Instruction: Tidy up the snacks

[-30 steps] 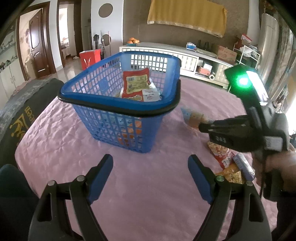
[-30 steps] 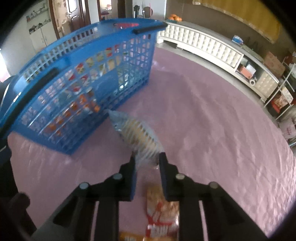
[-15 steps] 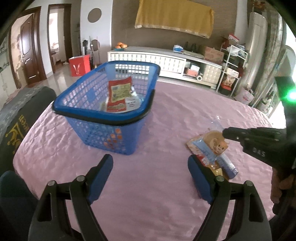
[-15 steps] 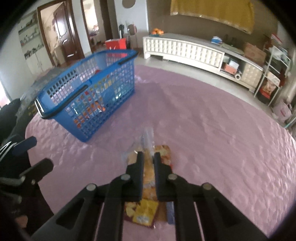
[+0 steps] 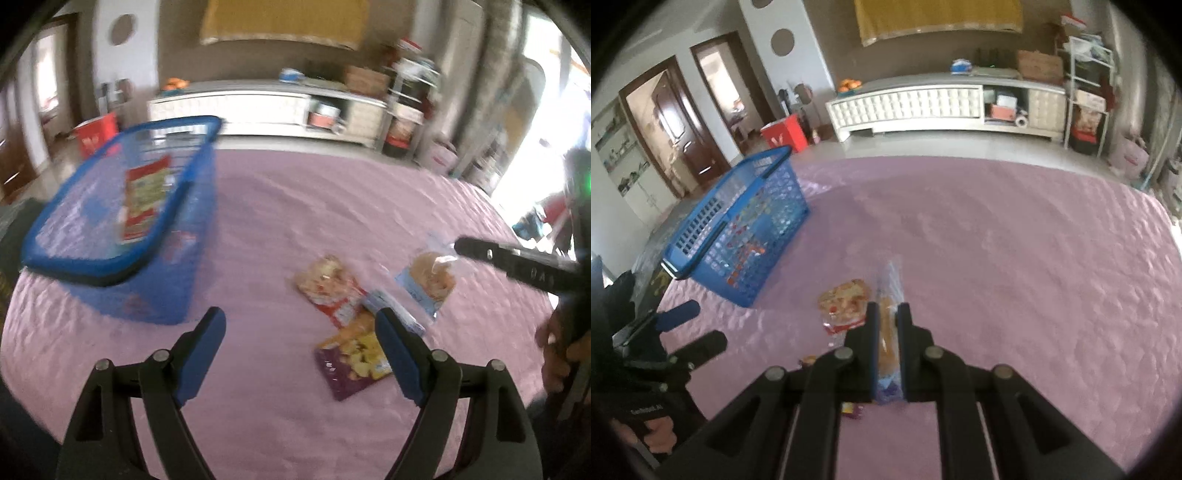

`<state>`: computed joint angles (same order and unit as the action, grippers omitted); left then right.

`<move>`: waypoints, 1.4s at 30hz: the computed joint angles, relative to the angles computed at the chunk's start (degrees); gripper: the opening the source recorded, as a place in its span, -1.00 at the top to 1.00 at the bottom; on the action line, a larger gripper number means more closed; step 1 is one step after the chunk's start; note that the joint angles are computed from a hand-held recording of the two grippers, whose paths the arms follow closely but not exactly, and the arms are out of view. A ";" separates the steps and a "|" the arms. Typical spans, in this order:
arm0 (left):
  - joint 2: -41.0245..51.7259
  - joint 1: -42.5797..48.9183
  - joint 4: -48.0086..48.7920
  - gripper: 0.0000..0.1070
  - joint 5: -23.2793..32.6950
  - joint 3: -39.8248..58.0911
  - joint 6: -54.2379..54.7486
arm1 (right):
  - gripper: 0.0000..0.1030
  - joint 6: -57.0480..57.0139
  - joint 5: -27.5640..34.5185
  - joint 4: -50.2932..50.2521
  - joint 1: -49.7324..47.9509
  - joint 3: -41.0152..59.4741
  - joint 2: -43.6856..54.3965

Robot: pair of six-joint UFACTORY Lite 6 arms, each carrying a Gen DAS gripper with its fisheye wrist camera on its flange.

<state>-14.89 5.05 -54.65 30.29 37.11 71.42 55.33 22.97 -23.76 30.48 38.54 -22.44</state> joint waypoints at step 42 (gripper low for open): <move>17.09 -14.31 5.16 0.00 -2.15 3.04 17.08 | -0.64 -24.24 7.39 15.74 -14.01 -10.25 -4.05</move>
